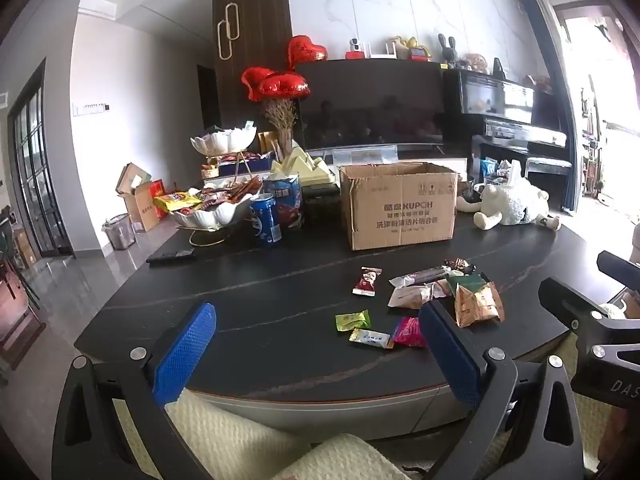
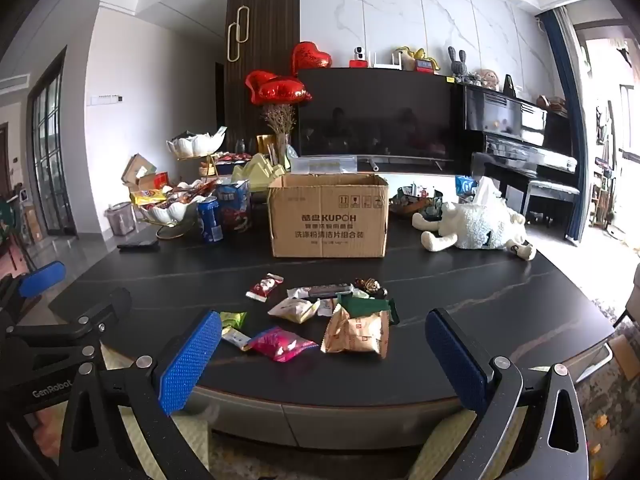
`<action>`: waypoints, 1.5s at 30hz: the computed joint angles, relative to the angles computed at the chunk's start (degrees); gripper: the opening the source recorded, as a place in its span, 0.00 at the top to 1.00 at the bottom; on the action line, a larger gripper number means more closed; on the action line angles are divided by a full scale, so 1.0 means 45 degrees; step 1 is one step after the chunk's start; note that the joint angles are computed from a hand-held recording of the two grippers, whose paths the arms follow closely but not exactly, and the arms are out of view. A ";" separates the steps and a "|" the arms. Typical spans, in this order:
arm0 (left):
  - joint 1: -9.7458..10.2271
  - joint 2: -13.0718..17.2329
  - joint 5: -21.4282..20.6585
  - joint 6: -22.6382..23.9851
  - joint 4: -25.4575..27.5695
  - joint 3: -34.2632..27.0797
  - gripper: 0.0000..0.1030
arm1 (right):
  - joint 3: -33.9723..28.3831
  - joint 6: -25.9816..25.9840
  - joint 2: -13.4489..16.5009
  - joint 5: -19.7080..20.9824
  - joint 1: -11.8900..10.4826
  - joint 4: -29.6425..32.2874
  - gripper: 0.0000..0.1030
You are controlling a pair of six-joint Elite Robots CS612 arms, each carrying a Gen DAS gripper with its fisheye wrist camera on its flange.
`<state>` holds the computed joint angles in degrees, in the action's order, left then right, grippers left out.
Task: Organize snacks
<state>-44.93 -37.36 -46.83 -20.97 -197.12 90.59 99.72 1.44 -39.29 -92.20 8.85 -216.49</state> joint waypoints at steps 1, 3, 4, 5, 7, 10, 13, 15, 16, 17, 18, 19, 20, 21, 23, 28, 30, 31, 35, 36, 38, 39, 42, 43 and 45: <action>-0.0003 0.0014 0.0028 0.0046 -0.0040 -0.0012 0.00 | -0.0010 -0.0014 0.0011 -0.0010 -0.0001 -0.0008 0.00; -0.0011 0.0030 0.0076 0.0103 -0.0109 -0.0017 0.00 | -0.0026 -0.0015 0.0028 0.0011 -0.0014 0.0014 0.00; -0.0007 0.0020 0.0031 0.0118 -0.0135 -0.0003 0.00 | -0.0039 -0.0013 0.0040 0.0015 -0.0021 0.0025 0.00; -0.0005 0.0014 0.0023 0.0099 -0.0089 -0.0003 0.00 | -0.0051 -0.0005 0.0050 0.0025 -0.0031 0.0054 0.00; 0.0002 -0.0001 -0.0054 0.0149 -0.0131 0.0014 0.00 | -0.0080 0.0025 0.0080 0.0078 -0.0059 0.0075 0.00; 0.0014 0.0013 -0.0039 0.0185 -0.0106 -0.0045 0.00 | 0.0049 -0.0010 -0.0010 -0.0036 0.0011 -0.0086 0.01; 0.0000 0.0029 -0.0035 0.0210 -0.0214 -0.0052 0.00 | 0.0120 0.0051 -0.0073 -0.0119 0.0049 -0.0117 0.00; -0.0001 0.0001 0.0019 0.0213 -0.0290 0.0003 0.00 | 0.0176 0.0089 -0.0129 -0.0165 0.0079 -0.0101 0.00; 0.0002 -0.0005 0.0043 0.0226 -0.0324 0.0013 0.00 | 0.0066 0.0067 -0.0056 -0.0152 0.0073 -0.0045 0.00; -0.0008 -0.0018 0.0049 0.0260 -0.0356 0.0037 0.00 | -0.0053 0.0041 0.0045 -0.0109 0.0037 -0.0001 0.00; -0.0031 -0.0006 0.0098 0.0300 -0.0414 0.0050 0.00 | -0.0037 0.0049 0.0045 -0.0051 0.0014 -0.0034 0.00; -0.0037 0.0003 0.0136 0.0306 -0.0410 0.0034 0.00 | -0.0046 0.0058 0.0051 -0.0050 0.0022 -0.0029 0.00; -0.0040 0.0017 0.0162 0.0303 -0.0375 0.0005 0.00 | -0.0042 0.0075 0.0045 -0.0050 0.0021 -0.0023 0.00; -0.0043 0.0020 0.0177 0.0306 -0.0403 0.0008 0.00 | -0.0053 0.0076 0.0055 -0.0062 0.0028 -0.0028 0.00; -0.0037 0.0018 0.0186 0.0312 -0.0433 0.0019 0.00 | -0.0076 0.0084 0.0067 -0.0113 0.0051 0.0006 0.00; -0.0025 0.0006 0.0160 0.0336 -0.0468 0.0027 0.00 | -0.0015 0.0108 0.0031 0.0049 -0.0040 0.0001 0.00; -0.0037 0.0012 0.0181 0.0328 -0.0454 0.0025 0.00 | -0.0009 0.0114 0.0024 0.0065 -0.0045 0.0004 0.00; -0.0033 0.0010 0.0151 0.0334 -0.0461 0.0026 0.00 | -0.0022 0.0104 0.0035 0.0071 -0.0048 0.0005 0.00; -0.0045 0.0013 0.0172 0.0322 -0.0456 0.0033 0.00 | -0.0004 0.0120 0.0018 0.0047 -0.0042 0.0007 0.00; -0.0045 0.0022 0.0180 0.0330 -0.0471 0.0023 0.00 | -0.0010 0.0122 0.0025 0.0048 -0.0047 -0.0003 0.00; -0.0040 0.0029 0.0182 0.0385 -0.0516 0.0008 0.00 | -0.0003 0.0117 0.0015 0.0056 -0.0043 0.0001 0.00; -0.0038 0.0042 0.0182 0.0430 -0.0550 -0.0015 0.00 | -0.0014 0.0119 0.0029 0.0063 -0.0046 -0.0029 0.01; -0.0050 0.0042 0.0196 0.0427 -0.0547 -0.0019 0.00 | -0.0027 0.0114 0.0044 0.0068 -0.0053 -0.0038 0.00; -0.0051 0.0044 0.0192 0.0430 -0.0549 -0.0021 0.00 | -0.0050 0.0111 0.0060 0.0068 -0.0055 -0.0029 0.00; -0.0054 0.0049 0.0193 0.0445 -0.0572 -0.0018 0.00 | -0.0018 0.0113 0.0039 0.0079 -0.0056 -0.0043 0.00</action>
<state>-45.17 -37.13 -45.96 -18.97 -199.69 90.51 99.64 1.95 -39.11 -91.84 8.60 -216.69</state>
